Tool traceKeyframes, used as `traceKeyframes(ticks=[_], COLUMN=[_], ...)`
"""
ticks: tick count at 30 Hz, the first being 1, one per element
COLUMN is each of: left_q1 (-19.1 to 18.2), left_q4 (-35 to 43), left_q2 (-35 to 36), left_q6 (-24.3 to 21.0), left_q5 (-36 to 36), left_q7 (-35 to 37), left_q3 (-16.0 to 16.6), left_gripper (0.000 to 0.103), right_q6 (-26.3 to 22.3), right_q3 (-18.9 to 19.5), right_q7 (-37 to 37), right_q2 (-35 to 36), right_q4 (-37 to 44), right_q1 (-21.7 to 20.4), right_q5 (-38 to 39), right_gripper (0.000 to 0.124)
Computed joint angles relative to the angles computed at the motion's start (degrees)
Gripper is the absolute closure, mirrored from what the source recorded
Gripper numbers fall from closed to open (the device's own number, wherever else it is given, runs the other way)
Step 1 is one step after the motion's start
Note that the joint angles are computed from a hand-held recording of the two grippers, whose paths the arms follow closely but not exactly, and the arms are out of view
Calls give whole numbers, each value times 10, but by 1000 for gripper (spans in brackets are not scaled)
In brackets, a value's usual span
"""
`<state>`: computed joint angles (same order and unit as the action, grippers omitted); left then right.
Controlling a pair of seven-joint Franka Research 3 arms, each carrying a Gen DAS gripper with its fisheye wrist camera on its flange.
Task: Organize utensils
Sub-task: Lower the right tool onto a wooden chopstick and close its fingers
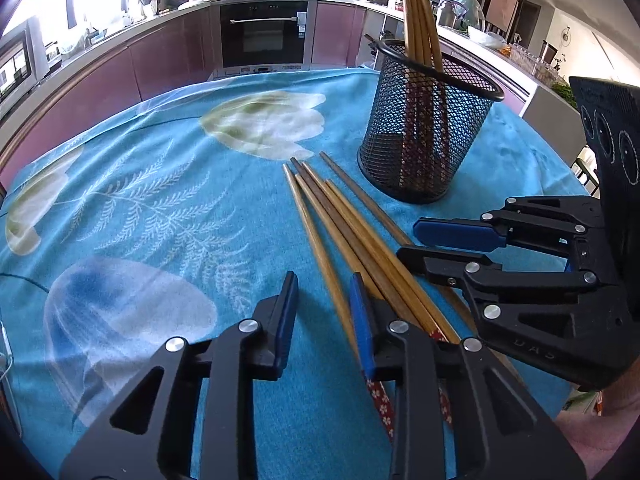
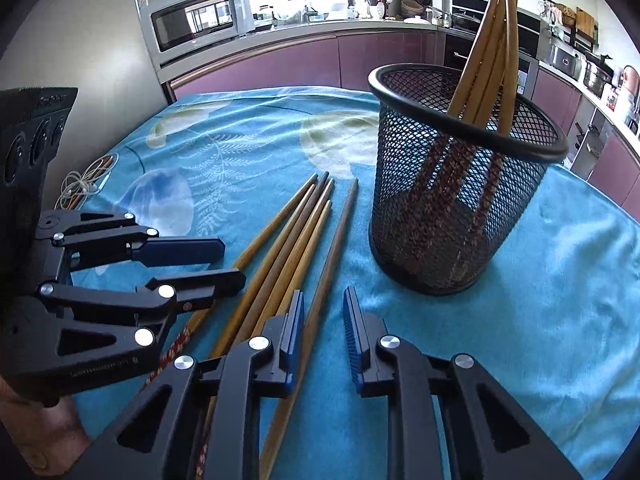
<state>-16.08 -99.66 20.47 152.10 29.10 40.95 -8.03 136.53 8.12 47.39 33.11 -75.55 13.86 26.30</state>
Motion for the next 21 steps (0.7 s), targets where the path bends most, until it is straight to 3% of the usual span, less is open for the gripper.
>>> traceKeyframes(ticks=[11, 21], left_q1=[-12, 2], left_q4=[13, -28], left_q2=[9, -18], left_q6=[-8, 27], left_q5=[23, 15], left_q7=[-48, -75], left_q3=[14, 5], left_gripper=[88, 95], right_q6=[-7, -22], right_q3=[6, 18], right_q7=[26, -30], right_q2=[7, -24], right_q4=[11, -22], right_q1=[-12, -35], right_q5=[28, 76], right_gripper=[118, 118])
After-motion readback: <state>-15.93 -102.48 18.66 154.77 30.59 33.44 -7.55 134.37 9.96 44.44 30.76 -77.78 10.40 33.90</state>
